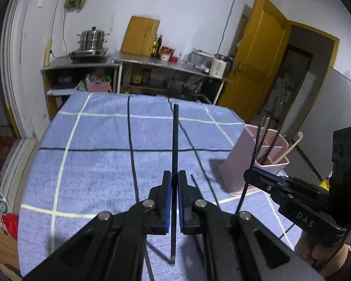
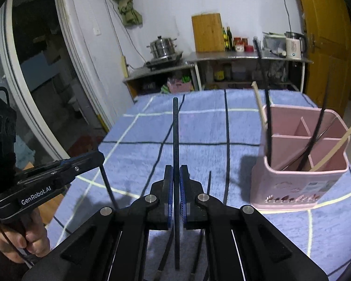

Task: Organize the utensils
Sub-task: 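Lift both black chopsticks and carry them over the pink caddy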

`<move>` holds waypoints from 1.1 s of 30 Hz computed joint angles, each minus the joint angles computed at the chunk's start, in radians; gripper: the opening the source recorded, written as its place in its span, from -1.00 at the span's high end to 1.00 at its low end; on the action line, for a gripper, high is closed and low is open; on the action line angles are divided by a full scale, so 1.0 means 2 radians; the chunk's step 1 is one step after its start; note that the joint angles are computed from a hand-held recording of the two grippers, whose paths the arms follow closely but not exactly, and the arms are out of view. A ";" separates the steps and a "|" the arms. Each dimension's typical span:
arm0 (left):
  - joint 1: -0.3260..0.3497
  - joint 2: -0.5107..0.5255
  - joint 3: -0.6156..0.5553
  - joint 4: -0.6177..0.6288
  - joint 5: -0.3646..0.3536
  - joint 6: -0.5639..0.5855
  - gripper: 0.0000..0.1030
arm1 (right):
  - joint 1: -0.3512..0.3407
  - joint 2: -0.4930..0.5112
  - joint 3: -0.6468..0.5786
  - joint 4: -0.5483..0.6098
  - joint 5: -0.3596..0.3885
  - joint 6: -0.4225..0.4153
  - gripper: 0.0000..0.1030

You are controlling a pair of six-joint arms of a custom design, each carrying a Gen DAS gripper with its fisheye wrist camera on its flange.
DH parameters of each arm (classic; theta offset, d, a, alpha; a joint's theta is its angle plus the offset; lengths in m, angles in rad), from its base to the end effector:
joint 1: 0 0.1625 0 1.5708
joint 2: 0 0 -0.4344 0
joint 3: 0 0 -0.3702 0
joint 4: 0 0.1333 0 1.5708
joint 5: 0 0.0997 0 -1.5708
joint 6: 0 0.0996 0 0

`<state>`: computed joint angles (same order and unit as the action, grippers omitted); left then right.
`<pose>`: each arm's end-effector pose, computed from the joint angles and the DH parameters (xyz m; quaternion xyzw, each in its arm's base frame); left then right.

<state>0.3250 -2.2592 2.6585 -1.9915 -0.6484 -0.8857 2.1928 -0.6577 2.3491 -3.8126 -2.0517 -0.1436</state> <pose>-0.0895 -0.2546 0.2960 0.1557 0.8818 -0.3941 0.2069 0.3217 -0.2990 0.0374 0.2891 -0.8912 0.3107 0.1601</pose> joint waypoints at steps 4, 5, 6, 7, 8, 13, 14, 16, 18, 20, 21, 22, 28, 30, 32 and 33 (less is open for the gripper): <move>-0.027 -0.010 -0.012 0.039 0.004 -0.023 0.89 | 0.010 -0.014 0.005 -0.004 -0.002 -0.001 0.90; -0.033 -0.013 -0.014 0.047 0.005 -0.027 0.89 | 0.012 -0.016 0.007 -0.006 -0.002 -0.001 0.90; -0.038 -0.011 -0.016 0.052 0.006 -0.033 0.89 | 0.014 -0.019 0.009 -0.007 -0.003 0.000 0.90; -0.042 -0.011 -0.019 0.056 0.007 -0.035 0.89 | 0.017 -0.022 0.011 -0.009 -0.004 0.000 0.90; -0.045 -0.010 -0.021 0.058 0.007 -0.035 0.89 | 0.017 -0.023 0.012 -0.011 -0.005 0.000 0.90; -0.052 0.000 -0.025 0.054 0.004 -0.034 0.89 | 0.023 -0.036 0.022 -0.016 -0.008 0.003 0.90; -0.052 0.005 -0.026 0.049 0.003 -0.032 0.89 | 0.024 -0.038 0.024 -0.018 -0.009 0.003 0.90; -0.055 0.007 -0.024 0.045 -0.002 -0.032 0.89 | 0.026 -0.042 0.029 -0.024 -0.011 0.004 0.90; -0.056 0.015 -0.022 0.032 -0.006 -0.027 0.89 | 0.025 -0.046 0.033 -0.028 -0.012 0.004 0.90; -0.054 0.027 -0.019 0.012 -0.012 -0.019 0.89 | 0.027 -0.050 0.038 -0.034 -0.016 0.005 0.90; -0.052 0.033 -0.017 -0.001 -0.016 -0.014 0.89 | 0.027 -0.053 0.041 -0.035 -0.018 0.004 0.90; -0.051 0.039 -0.015 -0.014 -0.021 -0.009 0.89 | 0.027 -0.056 0.042 -0.035 -0.020 0.005 0.90; -0.043 0.101 -0.005 -0.120 -0.047 0.033 0.89 | 0.021 -0.079 0.063 -0.047 -0.034 0.006 0.90; -0.039 0.130 -0.005 -0.158 -0.053 0.049 0.89 | 0.017 -0.089 0.069 -0.050 -0.039 0.006 0.90; -0.031 0.161 -0.007 -0.207 -0.062 0.075 0.89 | 0.012 -0.099 0.074 -0.052 -0.042 0.004 0.90; -0.031 0.171 -0.008 -0.221 -0.065 0.079 0.89 | 0.011 -0.104 0.075 -0.053 -0.044 0.004 0.90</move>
<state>0.2640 -1.9162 2.6425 -2.4327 -0.7784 -0.7270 2.2151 -0.8647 2.4997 -3.9178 -2.1401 -0.1358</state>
